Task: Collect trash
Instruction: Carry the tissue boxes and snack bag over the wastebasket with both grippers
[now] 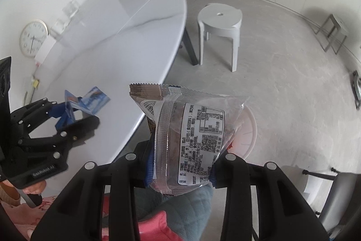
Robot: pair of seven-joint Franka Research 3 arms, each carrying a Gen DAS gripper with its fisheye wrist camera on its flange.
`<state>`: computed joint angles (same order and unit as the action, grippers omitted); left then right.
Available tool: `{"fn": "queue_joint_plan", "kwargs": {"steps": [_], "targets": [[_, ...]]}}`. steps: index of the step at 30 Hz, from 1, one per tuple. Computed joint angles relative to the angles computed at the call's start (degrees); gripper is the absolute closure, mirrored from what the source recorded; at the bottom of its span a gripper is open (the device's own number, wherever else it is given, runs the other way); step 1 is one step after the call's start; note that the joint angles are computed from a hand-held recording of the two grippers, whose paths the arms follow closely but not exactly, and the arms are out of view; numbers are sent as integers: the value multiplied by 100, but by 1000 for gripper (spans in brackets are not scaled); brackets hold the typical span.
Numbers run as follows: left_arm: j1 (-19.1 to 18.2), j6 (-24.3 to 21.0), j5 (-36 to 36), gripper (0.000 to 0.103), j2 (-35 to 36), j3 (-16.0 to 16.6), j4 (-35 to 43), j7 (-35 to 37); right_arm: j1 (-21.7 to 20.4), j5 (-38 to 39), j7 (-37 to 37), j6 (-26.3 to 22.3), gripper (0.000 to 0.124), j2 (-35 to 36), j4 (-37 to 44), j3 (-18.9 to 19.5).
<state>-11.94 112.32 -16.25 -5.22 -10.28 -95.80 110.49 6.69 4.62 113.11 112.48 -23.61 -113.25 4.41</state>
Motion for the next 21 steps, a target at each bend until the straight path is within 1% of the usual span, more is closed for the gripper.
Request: {"fn": "queue_joint_plan", "kwargs": {"steps": [2,5,7,8,11,15,16,19,21], "targets": [[-105,16,124,55,109,-135,99,-132,-56,24,-50,96,87,-79,-162,-101],[-287,3,339,55,457,-327,380,-469,-203,74,-337,54,87,-291,-363,-330],[-426,-21,611,55,802,-456,642,-770,-348,51,-643,-55,87,-344,-365,-493],[-488,-19,708,55,1012,-505,774,-850,-418,99,-824,-34,87,-325,-383,-604],[-688,-21,992,55,1537,-633,1052,-1179,-625,227,-1155,0,87,-285,-450,-780],[-912,129,1127,55,2255,-758,1342,-1499,-894,421,-1779,28,87,-89,-562,-1067],[-963,184,1131,55,2456,-787,1389,-1557,-948,468,-1892,28,87,-58,-596,-1091],[-1131,140,1326,55,2968,-811,1581,-1772,-1080,666,-2257,-16,87,117,-686,-1193],[-1156,140,1382,55,3128,-821,1575,-1813,-1146,793,-2441,-44,87,233,-732,-1222]]}}
